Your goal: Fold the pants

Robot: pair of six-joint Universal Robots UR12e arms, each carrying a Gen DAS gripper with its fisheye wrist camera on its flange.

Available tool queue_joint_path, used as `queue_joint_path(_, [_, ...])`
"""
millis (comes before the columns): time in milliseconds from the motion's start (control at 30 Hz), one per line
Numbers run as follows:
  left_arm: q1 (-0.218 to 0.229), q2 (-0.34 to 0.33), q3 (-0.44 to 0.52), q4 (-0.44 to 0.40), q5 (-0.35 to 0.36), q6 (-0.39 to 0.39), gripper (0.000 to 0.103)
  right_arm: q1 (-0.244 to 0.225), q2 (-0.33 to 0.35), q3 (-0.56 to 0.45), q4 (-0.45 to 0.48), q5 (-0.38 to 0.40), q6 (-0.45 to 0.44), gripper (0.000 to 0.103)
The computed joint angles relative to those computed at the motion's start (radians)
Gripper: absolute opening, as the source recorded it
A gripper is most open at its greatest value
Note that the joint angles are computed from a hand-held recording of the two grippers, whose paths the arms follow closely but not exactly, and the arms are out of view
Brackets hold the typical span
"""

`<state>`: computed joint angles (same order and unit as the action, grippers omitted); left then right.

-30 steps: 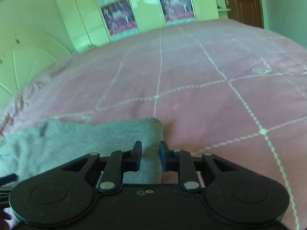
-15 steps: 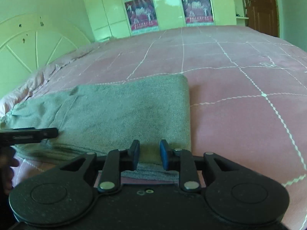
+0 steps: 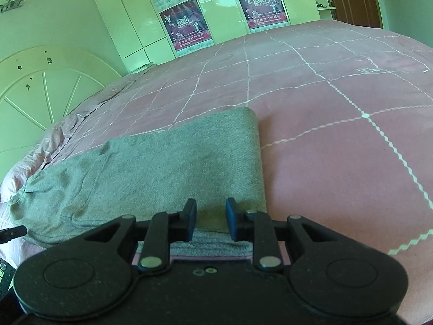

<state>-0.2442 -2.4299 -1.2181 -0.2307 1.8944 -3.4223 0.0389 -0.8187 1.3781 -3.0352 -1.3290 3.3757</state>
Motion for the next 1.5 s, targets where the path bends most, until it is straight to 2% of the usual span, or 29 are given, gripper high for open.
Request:
queue_joint_path(267, [0.034,-0.011,-0.008,0.065,-0.024,-0.028,0.103,0.004,-0.001,-0.001,0.007,-0.019,-0.022,0.016])
queue_joint_path(367, [0.046,-0.022,0.0,0.064,0.032,-0.057,0.103,0.005,-0.001,-0.003,0.009,-0.026,-0.027,0.017])
queue_joint_path(433, [0.069,-0.026,-0.001,0.056,-0.021,-0.114,0.103,0.007,0.001,-0.005,0.01,-0.032,-0.032,0.017])
queue_joint_path(533, [0.108,-0.036,-0.013,0.101,-0.114,-0.247,0.103,0.01,0.003,-0.007,0.009,-0.04,-0.039,0.017])
queue_joint_path(567, [0.117,-0.042,-0.015,0.123,-0.141,-0.267,0.103,0.01,0.003,-0.007,0.008,-0.042,-0.042,0.017])
queue_joint_path(633, [0.132,-0.056,-0.012,0.177,-0.191,-0.288,0.103,0.01,0.004,-0.007,0.005,-0.042,-0.044,0.017])
queue_joint_path(700, [0.153,-0.072,-0.008,0.241,-0.29,-0.331,0.103,0.01,0.005,-0.009,0.004,-0.045,-0.047,0.018])
queue_joint_path(800, [0.186,-0.111,0.01,0.355,-0.414,-0.465,0.103,0.012,0.008,-0.011,0.0,-0.051,-0.05,0.018])
queue_joint_path(900, [0.21,-0.156,0.03,0.468,-0.485,-0.573,0.103,0.013,0.008,-0.01,-0.003,-0.054,-0.053,0.018])
queue_joint_path(967, [0.22,-0.18,0.046,0.515,-0.523,-0.573,0.103,0.013,0.008,-0.01,-0.003,-0.054,-0.052,0.018])
queue_joint_path(1100, [0.221,-0.208,0.072,0.553,-0.534,-0.518,0.103,0.014,0.008,-0.008,-0.007,-0.055,-0.052,0.018])
queue_joint_path(1167, [0.214,-0.214,0.103,0.5,-0.507,-0.515,0.103,0.015,0.009,-0.011,-0.006,-0.058,-0.054,0.019])
queue_joint_path(1233, [0.209,-0.216,0.137,0.432,-0.474,-0.552,0.103,0.014,0.009,-0.011,-0.005,-0.058,-0.056,0.019])
queue_joint_path(1300, [0.213,-0.226,0.162,0.424,-0.493,-0.592,0.103,0.014,0.008,-0.011,-0.005,-0.056,-0.052,0.019])
queue_joint_path(1333, [0.219,-0.232,0.161,0.471,-0.526,-0.631,0.103,0.013,0.008,-0.011,-0.004,-0.053,-0.049,0.019])
queue_joint_path(1400, [0.232,-0.269,0.188,0.614,-0.6,-0.769,0.103,0.013,0.008,-0.01,-0.006,-0.053,-0.048,0.019])
queue_joint_path(1433, [0.234,-0.278,0.202,0.629,-0.61,-0.793,0.103,0.013,0.008,-0.01,-0.007,-0.054,-0.049,0.019])
queue_joint_path(1467, [0.23,-0.271,0.2,0.602,-0.589,-0.774,0.103,0.014,0.009,-0.011,-0.007,-0.056,-0.049,0.019])
queue_joint_path(1500, [0.224,-0.256,0.191,0.533,-0.557,-0.714,0.103,0.014,0.009,-0.011,-0.007,-0.057,-0.049,0.019])
